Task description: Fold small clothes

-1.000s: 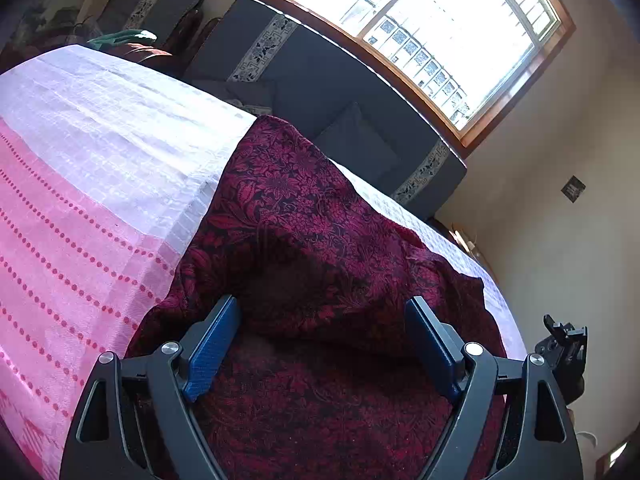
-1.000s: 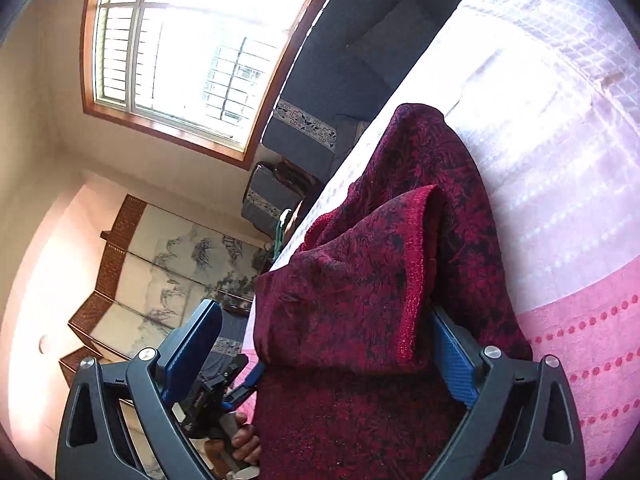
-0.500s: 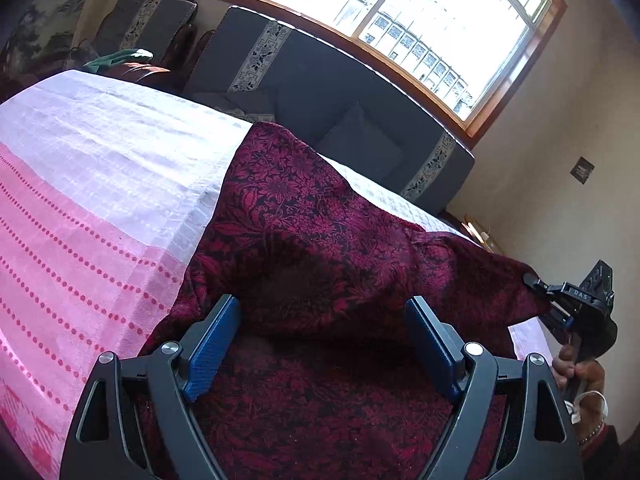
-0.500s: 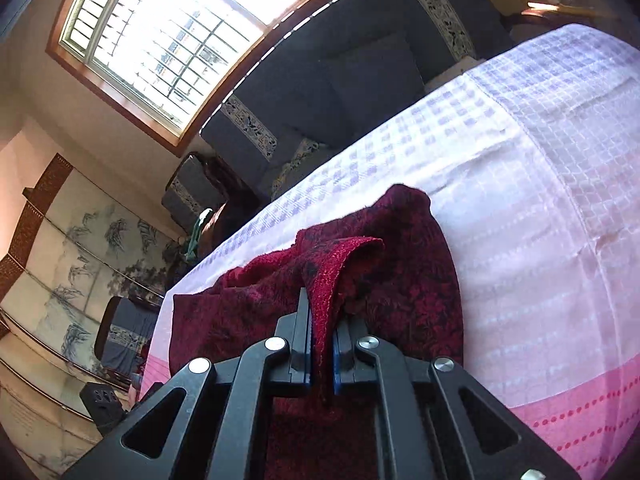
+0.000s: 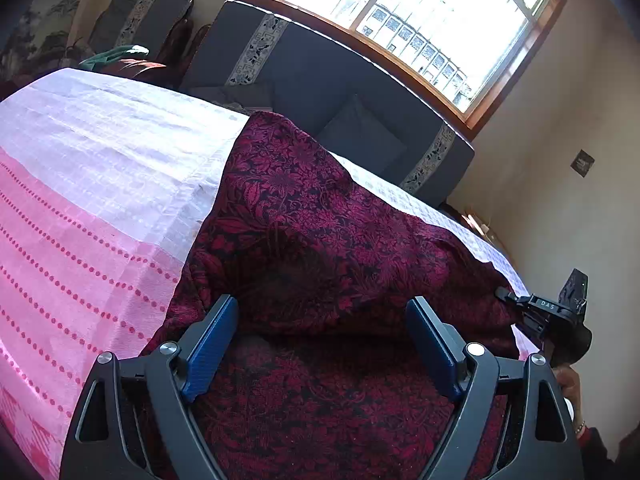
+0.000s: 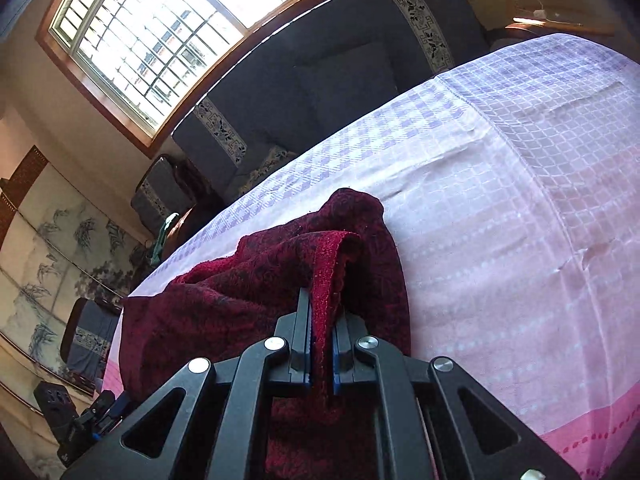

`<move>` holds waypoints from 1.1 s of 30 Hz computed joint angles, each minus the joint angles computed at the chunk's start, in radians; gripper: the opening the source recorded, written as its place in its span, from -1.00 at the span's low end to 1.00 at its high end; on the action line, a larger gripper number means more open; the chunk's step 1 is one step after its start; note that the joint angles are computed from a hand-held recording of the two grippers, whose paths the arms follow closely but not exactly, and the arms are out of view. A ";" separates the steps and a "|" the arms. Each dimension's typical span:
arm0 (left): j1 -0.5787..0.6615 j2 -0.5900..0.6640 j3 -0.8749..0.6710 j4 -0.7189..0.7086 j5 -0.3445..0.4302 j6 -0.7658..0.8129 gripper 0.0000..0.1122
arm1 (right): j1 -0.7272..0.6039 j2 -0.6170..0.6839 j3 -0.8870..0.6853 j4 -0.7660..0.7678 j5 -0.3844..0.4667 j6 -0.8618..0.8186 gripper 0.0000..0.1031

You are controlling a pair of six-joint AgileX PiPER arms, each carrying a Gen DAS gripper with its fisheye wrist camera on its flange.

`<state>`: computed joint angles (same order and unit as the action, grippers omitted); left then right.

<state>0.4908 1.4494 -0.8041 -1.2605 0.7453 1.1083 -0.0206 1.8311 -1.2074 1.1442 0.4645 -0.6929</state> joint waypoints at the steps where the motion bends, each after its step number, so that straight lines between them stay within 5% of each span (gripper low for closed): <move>1: -0.002 0.001 -0.001 0.002 -0.001 -0.001 0.53 | 0.011 -0.011 0.010 -0.049 -0.038 0.054 -0.86; 4: -0.021 0.001 -0.007 0.024 -0.027 -0.020 0.60 | 0.082 -0.032 0.009 -0.338 -0.145 0.320 -0.88; 8: -0.031 0.001 -0.013 0.049 -0.042 -0.047 0.64 | 0.129 -0.010 -0.049 -0.662 -0.115 0.594 -0.87; 13: 0.009 -0.042 0.019 -0.008 -0.005 0.036 0.64 | 0.110 0.005 -0.055 -0.561 -0.079 0.507 -0.84; 18: 0.022 -0.048 -0.118 0.017 0.154 -0.018 0.64 | 0.154 -0.007 -0.049 -0.738 -0.108 0.652 -0.78; 22: -0.091 0.073 -0.336 0.117 0.013 -0.112 0.64 | 0.135 -0.008 -0.041 -0.621 -0.103 0.547 -0.75; 27: -0.127 0.358 -0.616 0.324 0.008 -0.340 0.31 | 0.119 -0.010 -0.030 -0.525 -0.101 0.464 -0.75; 31: -0.159 0.443 -0.644 0.485 -0.081 -0.444 0.04 | 0.103 -0.004 -0.032 -0.444 -0.085 0.386 -0.75; 33: -0.131 0.452 -0.621 0.410 -0.083 -0.401 0.00 | 0.098 -0.001 -0.033 -0.404 -0.075 0.344 -0.75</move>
